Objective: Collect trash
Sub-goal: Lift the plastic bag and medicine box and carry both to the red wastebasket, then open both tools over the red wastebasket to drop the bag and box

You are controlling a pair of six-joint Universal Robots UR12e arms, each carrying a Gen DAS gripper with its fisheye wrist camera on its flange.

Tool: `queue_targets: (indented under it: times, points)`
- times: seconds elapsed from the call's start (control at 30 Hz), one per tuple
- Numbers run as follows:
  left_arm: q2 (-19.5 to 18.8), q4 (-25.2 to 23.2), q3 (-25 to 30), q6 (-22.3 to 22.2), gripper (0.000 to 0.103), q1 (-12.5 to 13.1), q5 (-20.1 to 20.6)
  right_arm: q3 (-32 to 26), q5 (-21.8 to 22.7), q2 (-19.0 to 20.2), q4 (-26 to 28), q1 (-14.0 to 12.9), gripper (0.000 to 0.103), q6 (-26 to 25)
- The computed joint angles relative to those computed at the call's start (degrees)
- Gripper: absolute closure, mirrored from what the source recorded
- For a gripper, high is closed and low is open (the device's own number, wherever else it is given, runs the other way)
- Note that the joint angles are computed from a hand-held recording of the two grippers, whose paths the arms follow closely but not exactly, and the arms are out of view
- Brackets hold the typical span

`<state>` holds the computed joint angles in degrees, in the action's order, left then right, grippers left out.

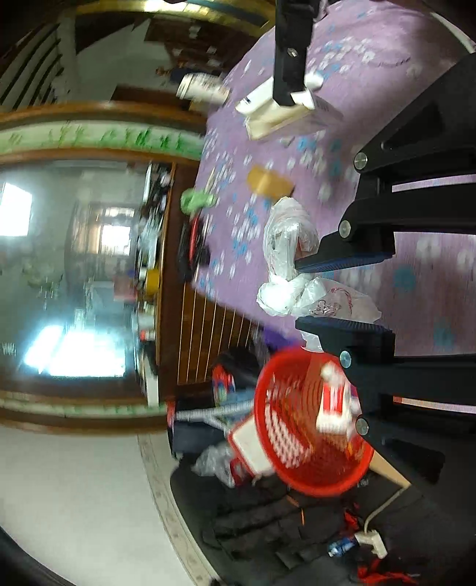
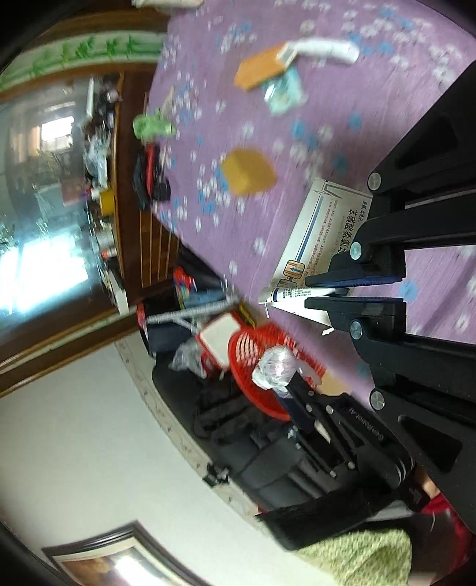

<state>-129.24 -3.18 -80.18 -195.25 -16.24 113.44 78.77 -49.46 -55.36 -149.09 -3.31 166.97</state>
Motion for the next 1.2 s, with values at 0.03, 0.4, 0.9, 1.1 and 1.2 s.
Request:
queue_targets:
  times: [0.03, 0.4, 0.9, 1.1, 1.2]
  points:
    - [0.32, 0.16, -0.45, -0.34, 0.079, 0.35, 0.65, -1.31, 0.91, 0.61, 1.06, 0.47, 0.098, -0.03]
    - [3.15, -2.27, -5.16, -7.07, 0.079, 6.01, 4.80, -16.04, 12.72, 8.69, 12.56, 5.64, 0.098, 0.75]
    - [0.67, -4.81, -2.86, -9.56, 0.036, 8.58, 3.73, -31.88, 15.75, 20.69, 18.09, 8.78, 0.091, 11.66]
    - [0.77, -2.27, -3.68, -8.55, 0.034, 7.40, 6.49, -29.09, 16.35, 19.20, 17.14, 7.29, 0.089, 9.72]
    - [0.74, -1.64, -3.62, -8.29, 0.034, 6.73, 6.96, -29.21, 16.63, 18.93, 18.07, 7.23, 0.089, 8.40]
